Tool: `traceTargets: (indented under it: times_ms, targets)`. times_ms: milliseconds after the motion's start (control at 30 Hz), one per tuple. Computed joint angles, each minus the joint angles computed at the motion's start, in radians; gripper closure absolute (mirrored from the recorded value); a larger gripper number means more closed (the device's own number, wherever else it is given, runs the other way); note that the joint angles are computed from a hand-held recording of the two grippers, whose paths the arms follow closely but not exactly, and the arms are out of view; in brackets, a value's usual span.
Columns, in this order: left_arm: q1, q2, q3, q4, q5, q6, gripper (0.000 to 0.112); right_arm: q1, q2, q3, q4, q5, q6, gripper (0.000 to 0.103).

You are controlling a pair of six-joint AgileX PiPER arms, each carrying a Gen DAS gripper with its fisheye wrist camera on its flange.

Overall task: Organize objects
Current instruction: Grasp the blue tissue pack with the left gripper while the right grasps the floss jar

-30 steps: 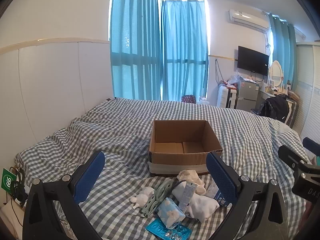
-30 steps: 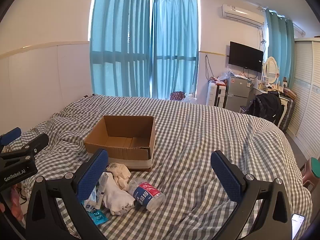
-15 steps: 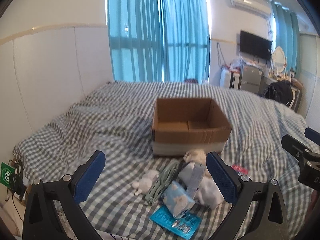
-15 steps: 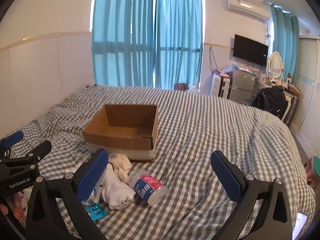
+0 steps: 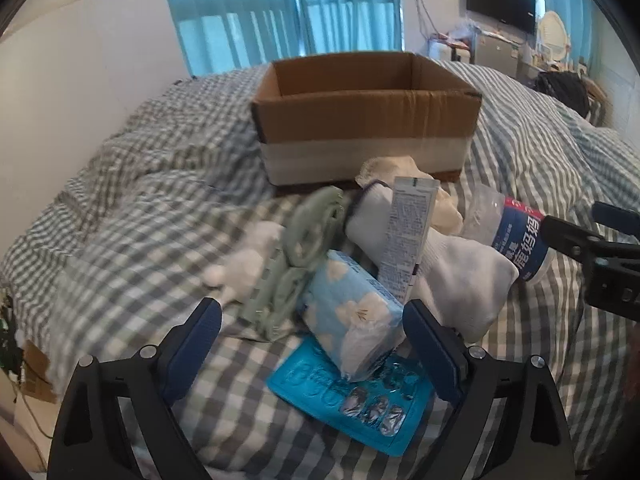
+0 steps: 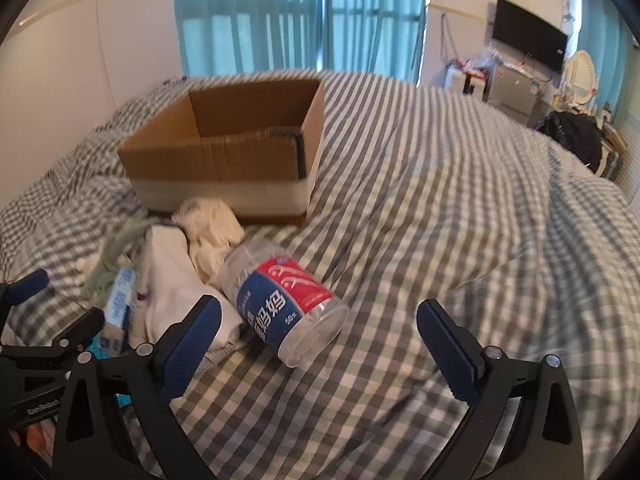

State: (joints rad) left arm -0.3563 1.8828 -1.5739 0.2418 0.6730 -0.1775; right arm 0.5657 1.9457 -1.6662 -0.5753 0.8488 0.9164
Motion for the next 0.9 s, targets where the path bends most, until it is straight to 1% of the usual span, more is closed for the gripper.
traceTargets:
  times_ms: [100,133,167,200,267,300,400,467,500,533,600,667,767,833,900]
  targets:
    - [-0.013,0.012,0.001,0.008,-0.009,0.009,0.018,-0.019,0.036,-0.008,0.038,-0.019,-0.041,0.006]
    - [-0.015,0.025,-0.018,-0.011,0.007,0.04,0.018,-0.027,0.052,-0.024,0.062,-0.016,-0.065,0.007]
    - [-0.015,0.041,-0.037,-0.031,0.027,0.068,0.022,-0.038,0.07,-0.043,0.092,-0.014,-0.099,0.008]
    - [-0.021,0.062,-0.061,-0.039,0.063,0.086,0.025,-0.046,0.086,-0.061,0.114,-0.013,-0.125,0.009]
    - [-0.023,0.092,-0.078,-0.051,0.088,0.104,0.03,-0.064,0.123,-0.099,0.169,-0.016,-0.184,0.011]
    - [-0.019,0.103,-0.088,-0.049,0.09,0.106,0.031,-0.072,0.14,-0.116,0.197,-0.02,-0.212,0.011]
    - [-0.018,0.11,-0.084,-0.035,0.08,0.11,0.041,-0.098,0.17,-0.127,0.282,-0.06,-0.273,0.012]
    - [-0.015,0.112,-0.093,-0.045,0.086,0.12,0.058,-0.107,0.17,-0.116,0.315,-0.074,-0.299,0.016]
    - [-0.008,0.112,-0.097,-0.065,0.092,0.135,0.061,-0.11,0.169,-0.112,0.332,-0.078,-0.312,0.021]
    - [-0.003,0.106,-0.09,-0.083,0.087,0.147,0.063,-0.112,0.166,-0.105,0.349,-0.085,-0.325,0.023]
    - [0.007,0.086,-0.074,-0.115,0.08,0.175,0.068,-0.1,0.154,-0.09,0.33,-0.079,-0.315,0.024]
    - [0.009,0.062,-0.05,-0.12,0.065,0.182,0.078,-0.084,0.139,-0.074,0.297,-0.073,-0.3,0.027]
    - [0.006,0.023,-0.017,-0.129,0.048,0.19,0.087,-0.066,0.104,-0.029,0.251,-0.084,-0.241,0.031]
    - [0.012,0.003,-0.009,-0.145,0.041,0.209,0.091,-0.054,0.077,0.003,0.213,-0.085,-0.2,0.033]
    - [0.014,-0.019,0.001,-0.161,0.029,0.217,0.092,-0.038,0.043,0.036,0.16,-0.08,-0.149,0.035]
